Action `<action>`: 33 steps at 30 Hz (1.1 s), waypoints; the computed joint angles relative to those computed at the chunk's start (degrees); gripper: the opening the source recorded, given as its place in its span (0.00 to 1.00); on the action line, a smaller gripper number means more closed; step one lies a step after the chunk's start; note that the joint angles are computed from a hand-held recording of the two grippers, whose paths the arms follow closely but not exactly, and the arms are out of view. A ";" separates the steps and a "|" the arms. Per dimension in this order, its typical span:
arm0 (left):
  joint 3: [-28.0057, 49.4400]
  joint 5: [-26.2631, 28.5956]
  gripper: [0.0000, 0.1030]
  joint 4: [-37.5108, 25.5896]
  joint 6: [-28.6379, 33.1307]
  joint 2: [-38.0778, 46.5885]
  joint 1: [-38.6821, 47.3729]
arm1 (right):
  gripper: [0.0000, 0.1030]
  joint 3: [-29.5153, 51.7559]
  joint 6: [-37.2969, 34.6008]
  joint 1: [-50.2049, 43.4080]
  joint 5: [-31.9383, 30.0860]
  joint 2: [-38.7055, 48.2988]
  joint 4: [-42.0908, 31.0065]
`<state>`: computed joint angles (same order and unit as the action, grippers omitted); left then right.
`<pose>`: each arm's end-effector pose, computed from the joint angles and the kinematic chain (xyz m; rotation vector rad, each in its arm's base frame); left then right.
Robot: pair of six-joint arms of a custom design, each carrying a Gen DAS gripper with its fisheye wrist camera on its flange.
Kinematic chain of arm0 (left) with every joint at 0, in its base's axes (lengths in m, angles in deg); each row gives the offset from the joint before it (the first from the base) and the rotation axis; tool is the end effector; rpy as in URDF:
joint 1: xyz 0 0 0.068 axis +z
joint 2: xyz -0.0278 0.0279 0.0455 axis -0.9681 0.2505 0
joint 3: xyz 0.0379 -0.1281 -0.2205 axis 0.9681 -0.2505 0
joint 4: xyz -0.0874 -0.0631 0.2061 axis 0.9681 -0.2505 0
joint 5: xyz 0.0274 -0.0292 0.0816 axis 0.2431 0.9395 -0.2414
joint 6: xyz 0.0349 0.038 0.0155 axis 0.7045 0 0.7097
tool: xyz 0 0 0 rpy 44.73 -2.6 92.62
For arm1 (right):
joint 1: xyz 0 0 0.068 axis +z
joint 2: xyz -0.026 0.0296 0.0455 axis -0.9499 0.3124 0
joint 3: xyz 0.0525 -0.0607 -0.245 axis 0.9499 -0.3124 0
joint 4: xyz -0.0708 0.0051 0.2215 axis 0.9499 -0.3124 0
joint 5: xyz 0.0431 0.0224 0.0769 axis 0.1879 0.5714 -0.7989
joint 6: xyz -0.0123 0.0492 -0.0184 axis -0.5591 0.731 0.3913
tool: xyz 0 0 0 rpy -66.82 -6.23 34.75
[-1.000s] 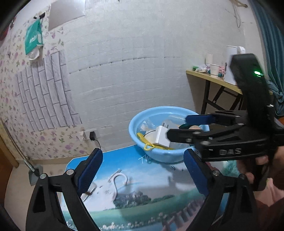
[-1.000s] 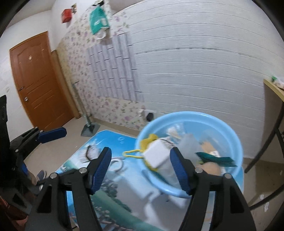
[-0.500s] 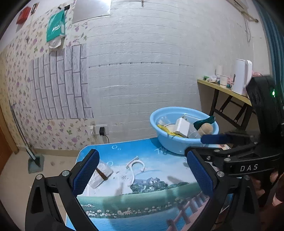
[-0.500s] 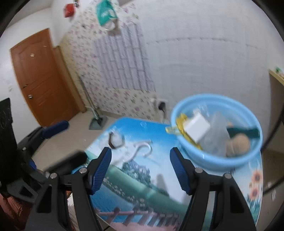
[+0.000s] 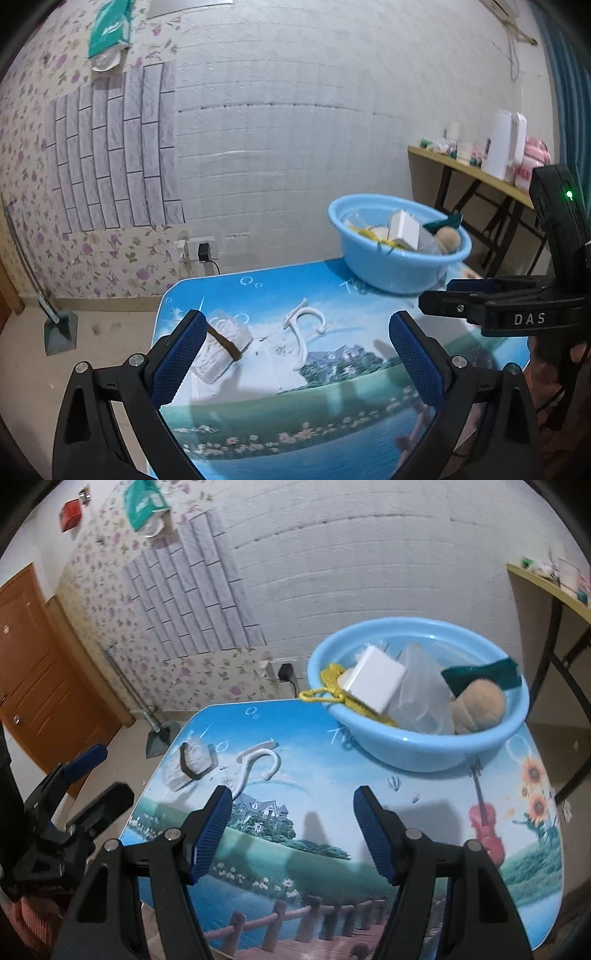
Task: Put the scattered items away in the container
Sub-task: 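Move the left tool toward the bundled white cable while the right tool approaches the white hook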
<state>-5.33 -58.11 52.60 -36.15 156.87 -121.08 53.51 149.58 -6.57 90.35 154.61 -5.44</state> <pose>0.1964 -0.1871 0.1305 0.4657 2.0987 -0.3093 0.1084 0.1792 0.2323 0.5124 2.3072 0.1642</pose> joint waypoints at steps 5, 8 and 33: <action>1.01 5.21 0.97 -0.27 4.61 2.86 4.38 | 0.66 -1.57 -1.68 -3.51 -4.83 3.25 7.48; 1.78 5.72 0.97 0.91 7.45 5.30 6.18 | 0.66 -2.72 -3.70 -5.84 -6.88 4.54 12.55; 23.82 14.85 0.97 -9.50 20.65 26.68 16.97 | 0.70 -0.42 -13.92 -17.58 -16.66 16.74 23.45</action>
<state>18.49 -43.25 43.11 -15.49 183.55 -104.11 53.09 135.66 -24.15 73.68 171.35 18.01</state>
